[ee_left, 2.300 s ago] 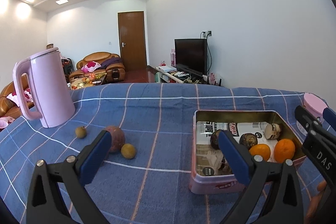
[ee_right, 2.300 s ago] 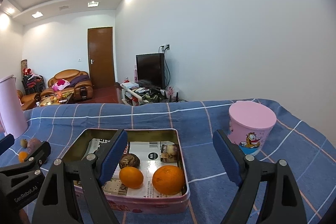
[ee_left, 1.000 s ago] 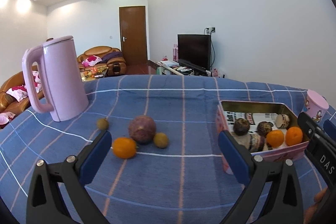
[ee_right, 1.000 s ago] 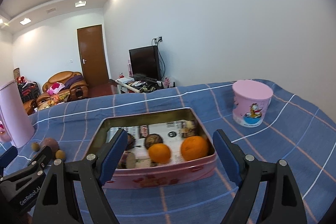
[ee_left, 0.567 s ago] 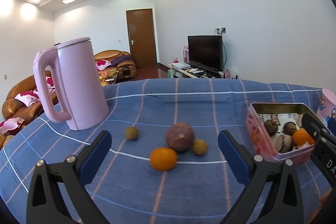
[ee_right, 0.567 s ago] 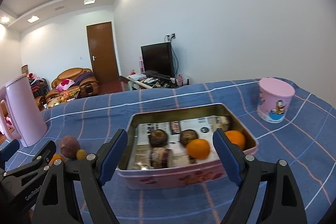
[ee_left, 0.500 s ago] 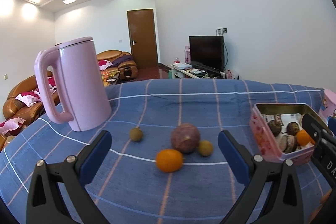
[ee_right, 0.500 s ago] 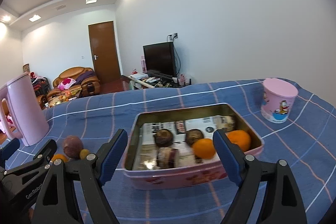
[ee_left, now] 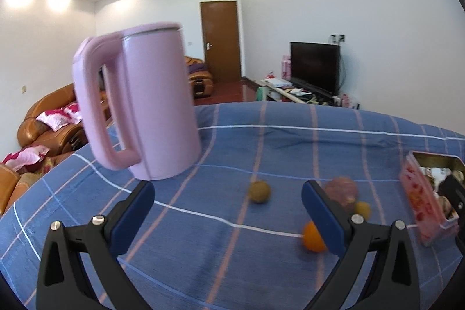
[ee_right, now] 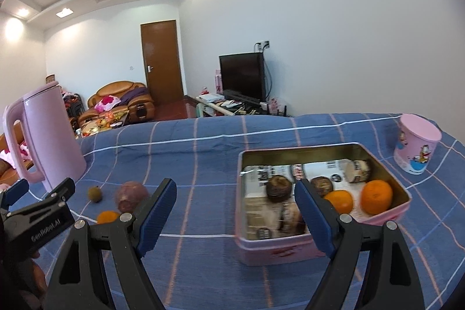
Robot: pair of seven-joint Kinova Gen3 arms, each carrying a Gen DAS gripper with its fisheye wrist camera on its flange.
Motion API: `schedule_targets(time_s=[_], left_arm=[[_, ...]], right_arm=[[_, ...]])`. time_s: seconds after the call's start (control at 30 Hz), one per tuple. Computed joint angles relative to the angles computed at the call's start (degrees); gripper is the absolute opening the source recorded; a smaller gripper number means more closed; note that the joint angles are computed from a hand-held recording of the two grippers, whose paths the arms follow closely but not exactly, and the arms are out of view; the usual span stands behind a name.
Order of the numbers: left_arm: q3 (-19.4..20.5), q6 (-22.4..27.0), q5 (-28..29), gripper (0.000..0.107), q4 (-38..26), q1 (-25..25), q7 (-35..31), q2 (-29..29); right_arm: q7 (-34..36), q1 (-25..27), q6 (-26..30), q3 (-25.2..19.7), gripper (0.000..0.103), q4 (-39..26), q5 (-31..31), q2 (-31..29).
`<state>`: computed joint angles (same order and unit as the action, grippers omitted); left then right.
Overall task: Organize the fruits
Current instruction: 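Grasp a small yellow-green fruit with the right tool while the left tool grasps an orange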
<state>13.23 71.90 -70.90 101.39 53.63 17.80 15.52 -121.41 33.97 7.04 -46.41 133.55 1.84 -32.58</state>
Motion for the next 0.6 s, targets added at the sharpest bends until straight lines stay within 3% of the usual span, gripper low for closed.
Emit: schedule_targets(time_s=[0.17,0.33,0.4,0.47,0.6], left_arm=[[-0.6,-2.7,2.5,0.103,1.7,-3.2,-0.3,-2.0],[-0.6,-4.1,4.1,0.103,2.2,-5.6,-1.1,-2.8],[-0.6,-4.8,5.1,0.103,2.0,-6.5,-1.9,-2.9],[-0.5,-4.9,5.8,0.103,1.7,-6.8,-2.8,-2.8],[-0.5,-4.9,5.9,0.103,1.4,-6.8,-4.2,-2.6]], right_arm=[[0.2,1.0,1.3,-3.7,0.084,-2.7,0.5,3.5],[-0.9,3.7,7.4,-9.8,0.084,-8.2,4.0,10.1],[-1.7,3.6,8.8,-11.2,0.077,-9.4,5.8,12.1],[-2.3,4.5,11.2,-13.8,0.064,-11.3,8.4,14.6],[-4.4,6.5,15.4,-18.9,0.055,-14.5,13.3,20.2]])
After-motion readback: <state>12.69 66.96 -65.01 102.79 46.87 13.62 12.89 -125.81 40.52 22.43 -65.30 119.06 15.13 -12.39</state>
